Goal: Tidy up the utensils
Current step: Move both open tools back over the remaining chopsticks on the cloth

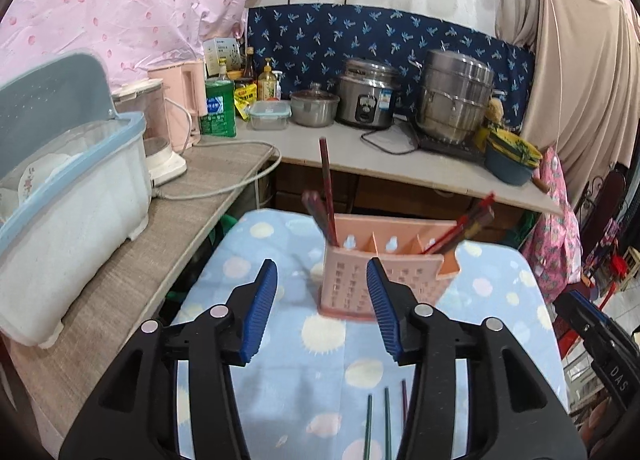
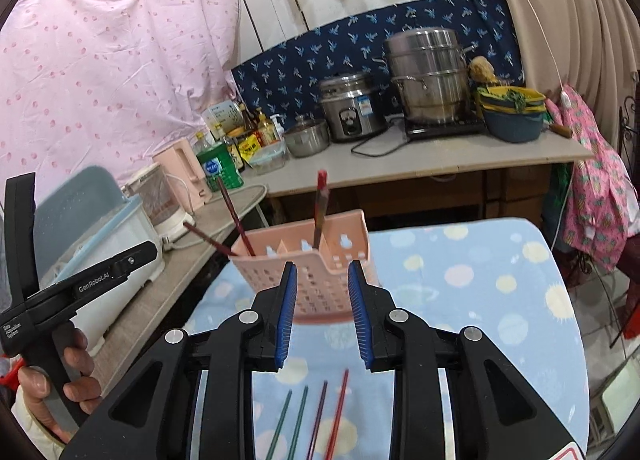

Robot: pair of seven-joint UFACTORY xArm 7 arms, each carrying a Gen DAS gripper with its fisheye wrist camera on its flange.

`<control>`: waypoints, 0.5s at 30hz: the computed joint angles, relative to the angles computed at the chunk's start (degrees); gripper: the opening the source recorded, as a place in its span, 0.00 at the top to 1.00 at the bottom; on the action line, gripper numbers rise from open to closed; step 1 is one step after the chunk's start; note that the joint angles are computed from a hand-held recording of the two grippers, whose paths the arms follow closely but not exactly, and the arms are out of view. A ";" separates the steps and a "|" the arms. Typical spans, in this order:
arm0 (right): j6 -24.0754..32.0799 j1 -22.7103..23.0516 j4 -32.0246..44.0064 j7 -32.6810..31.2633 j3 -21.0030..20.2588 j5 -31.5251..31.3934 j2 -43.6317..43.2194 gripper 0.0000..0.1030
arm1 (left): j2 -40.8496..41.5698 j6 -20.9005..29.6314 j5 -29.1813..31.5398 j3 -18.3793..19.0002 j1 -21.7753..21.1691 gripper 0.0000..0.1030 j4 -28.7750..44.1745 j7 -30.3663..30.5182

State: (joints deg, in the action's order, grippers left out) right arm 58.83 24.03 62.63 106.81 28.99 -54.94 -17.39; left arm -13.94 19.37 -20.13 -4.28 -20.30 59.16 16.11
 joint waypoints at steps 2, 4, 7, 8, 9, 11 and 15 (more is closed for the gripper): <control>0.71 0.73 -1.06 0.97 0.69 1.29 -0.13 0.74 | -1.87 0.52 -0.88 0.58 -0.55 0.57 -2.79 1.29; 1.09 1.52 -1.87 1.75 1.11 2.53 0.00 0.74 | -3.41 0.46 -0.44 0.56 -0.51 0.57 -5.35 1.54; 3.18 2.96 -1.98 2.20 2.35 3.95 1.32 0.74 | -5.48 0.47 0.24 0.80 -0.77 0.57 -8.89 2.08; 3.83 3.63 -2.03 2.51 2.62 4.19 1.86 0.74 | -6.27 0.80 0.21 1.06 -1.01 0.57 -10.05 2.31; 4.35 4.45 -2.04 2.88 2.86 4.56 2.55 0.74 | -6.84 1.25 0.12 1.31 -1.25 0.57 -10.90 2.41; 5.40 6.12 -2.00 3.98 3.03 5.03 3.88 0.74 | -7.98 2.11 -0.23 1.89 -1.74 0.56 -12.53 2.87; 7.57 9.97 -1.32 5.33 2.66 6.04 7.43 0.74 | -10.56 1.67 0.22 1.79 -1.96 0.49 -16.83 2.77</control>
State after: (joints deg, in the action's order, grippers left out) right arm 66.40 34.01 61.30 112.14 31.65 -48.89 -9.97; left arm -24.50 21.05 -19.92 -2.50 -22.27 42.33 18.88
